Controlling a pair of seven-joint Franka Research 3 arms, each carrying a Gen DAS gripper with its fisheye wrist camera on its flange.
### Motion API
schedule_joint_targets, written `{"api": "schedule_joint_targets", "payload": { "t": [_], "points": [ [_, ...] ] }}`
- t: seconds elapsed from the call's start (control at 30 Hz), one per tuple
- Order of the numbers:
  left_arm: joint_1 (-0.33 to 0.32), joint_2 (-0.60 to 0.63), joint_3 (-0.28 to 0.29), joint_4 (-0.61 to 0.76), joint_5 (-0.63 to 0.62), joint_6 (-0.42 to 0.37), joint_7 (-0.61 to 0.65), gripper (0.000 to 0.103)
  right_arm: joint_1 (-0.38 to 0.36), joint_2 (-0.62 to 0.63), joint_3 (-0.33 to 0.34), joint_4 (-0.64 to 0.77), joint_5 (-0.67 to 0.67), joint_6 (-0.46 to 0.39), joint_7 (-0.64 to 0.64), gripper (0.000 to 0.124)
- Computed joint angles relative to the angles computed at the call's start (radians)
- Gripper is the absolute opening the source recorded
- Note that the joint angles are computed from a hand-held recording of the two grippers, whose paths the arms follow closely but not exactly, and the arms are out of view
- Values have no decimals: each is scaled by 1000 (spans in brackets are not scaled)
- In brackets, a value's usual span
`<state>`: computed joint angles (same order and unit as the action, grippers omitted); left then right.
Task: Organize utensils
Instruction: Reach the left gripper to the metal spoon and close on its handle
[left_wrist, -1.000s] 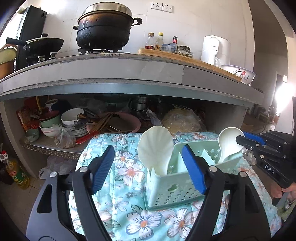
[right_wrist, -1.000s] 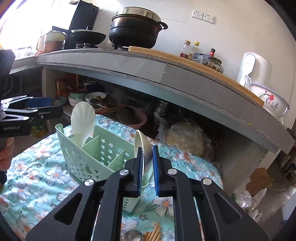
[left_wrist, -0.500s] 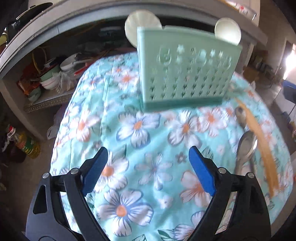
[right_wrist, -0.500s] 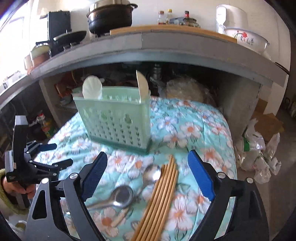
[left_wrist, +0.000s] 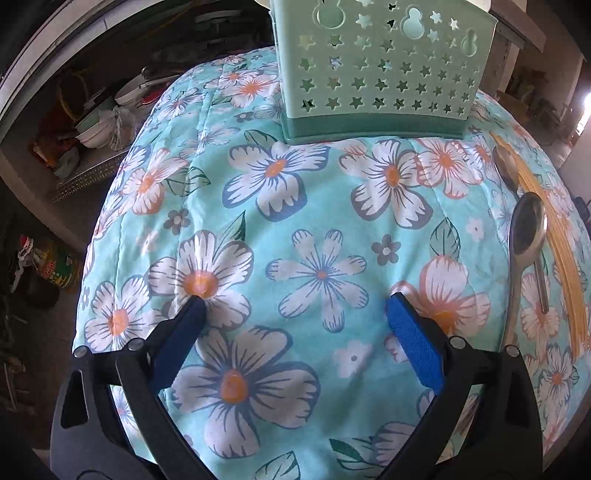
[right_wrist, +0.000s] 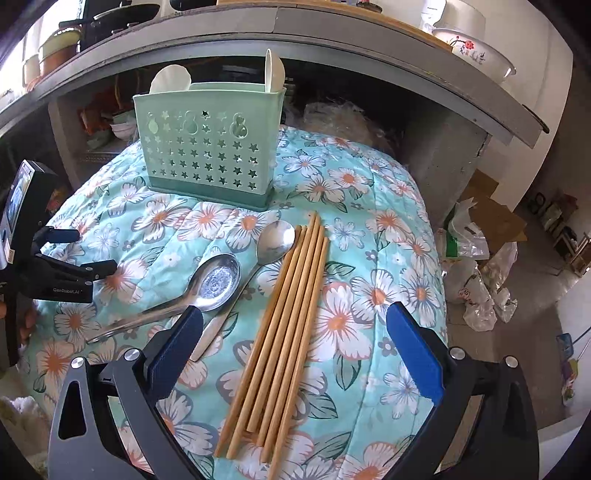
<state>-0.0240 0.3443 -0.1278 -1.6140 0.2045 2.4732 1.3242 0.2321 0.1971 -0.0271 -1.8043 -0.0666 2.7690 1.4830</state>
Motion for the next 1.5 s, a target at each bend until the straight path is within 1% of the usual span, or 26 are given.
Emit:
{"api": "schedule_joint_targets", "payload": {
  "t": [0.07,0.1,0.13,0.2,0.23,0.33,0.37,0.4,0.43,0.5,0.57,0.6,0.63,0.67,0.7,0.77,0.8,0.83,0.9,1.0,1.03,1.13,1.2,1.3,1.43,1.5],
  "points": [
    [2,6,-3,7,-10,3,-1,95,-3,-1,-1,-4,5,26,2,97],
    [1,3,-2,1,-7,15,-5,95,-16,-5,11,-10,44,46,-24,97],
    [-1,-3,1,-12,0,30,-12,95,-34,-8,28,-14,100,62,-63,97],
    [-4,-11,4,-34,12,57,-22,95,-86,-8,88,-18,285,87,-205,97],
    [-4,-11,2,-29,14,47,-17,95,-93,-7,96,-16,338,91,-239,97],
    [-18,-10,8,6,45,-12,-12,95,-50,-1,34,-16,272,99,-140,97],
    [-23,-17,10,6,61,-6,-15,95,-52,-4,33,-22,280,111,-138,97],
    [-17,-28,2,-1,53,22,4,95,-57,-6,34,-29,293,126,-139,97],
    [-2,-36,-18,-6,16,61,48,95,-63,-9,36,-35,309,138,-145,97],
    [39,-38,-76,1,-112,126,182,95,-90,-9,58,-29,378,140,-191,97],
    [71,-15,-138,41,-247,140,337,94,-123,-10,86,-20,479,134,-263,97],
    [79,0,-163,67,-302,135,411,90,-133,-7,95,-10,522,122,-292,97],
    [86,20,-189,99,-352,117,486,80,-145,-3,104,3,570,102,-323,97],
    [87,45,-207,140,-390,80,546,73,-158,0,113,16,623,81,-355,96],
    [82,64,-216,172,-416,44,588,69,-163,3,114,25,661,65,-374,92],
    [78,121,-238,256,-470,-40,684,61,-174,13,116,48,730,19,-408,89],
    [69,151,-238,302,-481,-86,711,59,-174,18,113,55,751,1,-417,87],
    [58,169,-234,326,-493,-119,724,54,-174,24,109,64,763,-17,-420,86],
    [28,234,-213,428,-491,-198,718,47,-167,25,100,63,769,-27,-425,83],
    [17,319,-210,556,-520,-305,713,40,-165,30,96,66,786,-41,-440,81],
    [15,346,-211,598,-528,-336,713,39,-165,33,95,69,791,-49,-443,80],
    [-2,419,-199,716,-525,-420,693,31,-165,39,90,74,795,-64,-443,75],
    [-9,453,-195,766,-526,-458,673,21,-168,45,89,81,805,-74,-444,72],
    [-5,467,-198,782,-537,-481,665,18,-174,57,89,96,818,-97,-442,68],
    [2,436,-194,731,-537,-438,683,18,-175,64,89,105,820,-108,-437,66],
    [7,429,-196,730,-537,-437,705,29,-173,64,89,105,816,-107,-436,66]
  ]
}}
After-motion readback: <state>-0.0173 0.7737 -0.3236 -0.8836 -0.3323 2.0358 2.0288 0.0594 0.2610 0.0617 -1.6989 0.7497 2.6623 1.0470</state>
